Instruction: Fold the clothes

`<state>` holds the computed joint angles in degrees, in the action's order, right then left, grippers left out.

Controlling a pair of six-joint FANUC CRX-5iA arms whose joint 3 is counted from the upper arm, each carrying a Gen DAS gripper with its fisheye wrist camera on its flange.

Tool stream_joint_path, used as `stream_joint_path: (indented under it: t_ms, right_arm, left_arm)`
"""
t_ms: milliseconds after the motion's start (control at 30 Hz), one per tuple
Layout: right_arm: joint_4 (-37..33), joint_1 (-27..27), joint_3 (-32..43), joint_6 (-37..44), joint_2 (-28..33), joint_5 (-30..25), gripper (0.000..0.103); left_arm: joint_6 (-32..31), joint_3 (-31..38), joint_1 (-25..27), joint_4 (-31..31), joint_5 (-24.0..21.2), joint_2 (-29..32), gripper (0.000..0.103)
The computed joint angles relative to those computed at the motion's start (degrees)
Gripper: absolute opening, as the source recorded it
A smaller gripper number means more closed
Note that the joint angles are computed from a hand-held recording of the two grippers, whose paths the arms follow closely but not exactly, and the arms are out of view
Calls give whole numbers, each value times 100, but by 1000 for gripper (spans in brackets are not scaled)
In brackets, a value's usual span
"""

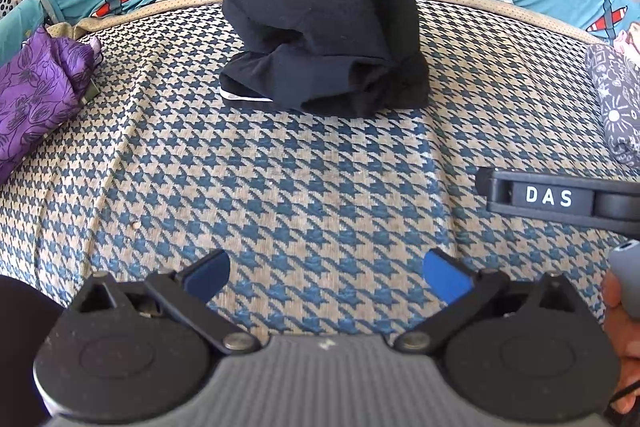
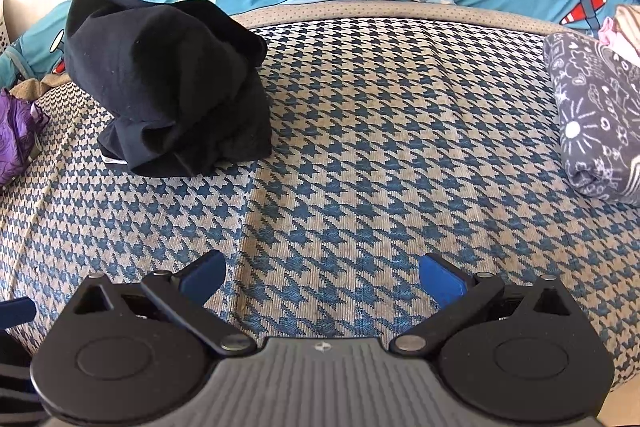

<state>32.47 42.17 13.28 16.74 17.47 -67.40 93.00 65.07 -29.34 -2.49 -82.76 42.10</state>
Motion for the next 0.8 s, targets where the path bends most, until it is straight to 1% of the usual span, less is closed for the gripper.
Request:
stream_joint_path:
  t_ms: [400, 700, 800]
  right_arm:
    - [55, 51, -161, -283, -113, -32, 103]
    - [82, 73, -413, -697, -291, 180, 103]
    - [103, 80, -483, -830, -326, 242, 103]
  left_arm:
    - [-108, -444, -176, -286, 274, -315, 103]
    - [-192, -676, -207, -419, 470, -479, 103]
    - [-181, -675, -134, -311, 485, -439, 103]
